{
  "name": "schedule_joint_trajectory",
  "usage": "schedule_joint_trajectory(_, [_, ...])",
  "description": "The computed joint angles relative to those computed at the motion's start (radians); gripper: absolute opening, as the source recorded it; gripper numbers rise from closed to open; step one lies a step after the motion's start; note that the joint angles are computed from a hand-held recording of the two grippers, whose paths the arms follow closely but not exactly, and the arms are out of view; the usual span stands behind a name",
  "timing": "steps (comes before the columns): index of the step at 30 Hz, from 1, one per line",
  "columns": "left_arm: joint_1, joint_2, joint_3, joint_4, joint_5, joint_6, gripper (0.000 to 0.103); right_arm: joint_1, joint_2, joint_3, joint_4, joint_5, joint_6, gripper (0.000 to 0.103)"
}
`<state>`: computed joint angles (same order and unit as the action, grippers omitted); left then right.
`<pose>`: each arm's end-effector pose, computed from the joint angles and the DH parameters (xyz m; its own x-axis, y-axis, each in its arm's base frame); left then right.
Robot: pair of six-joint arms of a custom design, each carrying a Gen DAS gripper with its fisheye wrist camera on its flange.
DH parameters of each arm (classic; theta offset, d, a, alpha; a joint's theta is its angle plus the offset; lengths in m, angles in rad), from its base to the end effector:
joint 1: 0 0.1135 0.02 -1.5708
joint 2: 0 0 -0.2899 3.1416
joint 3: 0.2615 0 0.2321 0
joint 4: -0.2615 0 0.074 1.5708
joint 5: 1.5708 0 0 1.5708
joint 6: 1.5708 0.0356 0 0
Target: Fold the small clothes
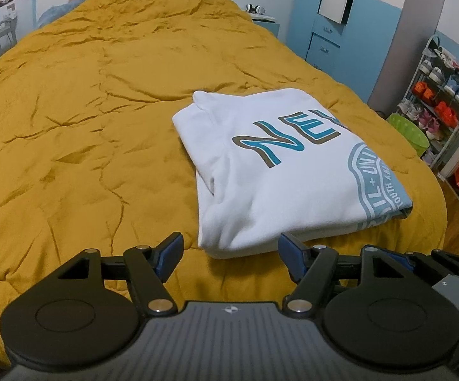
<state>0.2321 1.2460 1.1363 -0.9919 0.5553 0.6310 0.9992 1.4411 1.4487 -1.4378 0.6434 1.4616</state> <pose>0.2029 0.0287 0.3304 -0.6793 0.3546 -0.6425 0.5416 0.8330 -0.1129 0.1373 0.1740 0.3612 -0.6820 0.4098 -0.6057 0.4641 0.8826 0.0746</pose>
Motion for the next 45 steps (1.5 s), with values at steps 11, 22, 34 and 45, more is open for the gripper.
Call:
schedule_joint_trajectory(11, [-0.056, 0.018, -0.025, 0.041, -0.046, -0.031, 0.080, -0.058, -0.030, -0.070, 0.077, -0.044, -0.056, 0.063])
schedule_joint_trajectory(22, [-0.060, 0.024, -0.039, 0.053, -0.054, -0.017, 0.080, -0.083, -0.041, -0.111, 0.130, -0.061, -0.083, 0.063])
schedule_joint_trajectory(34, [-0.048, 0.026, -0.042, 0.053, -0.039, -0.004, 0.080, -0.079, -0.046, -0.126, 0.143, -0.053, -0.081, 0.062])
schedule_joint_trajectory(45, [-0.045, 0.020, -0.048, 0.052, -0.036, 0.001, 0.080, -0.069, -0.054, -0.138, 0.150, -0.047, -0.065, 0.061])
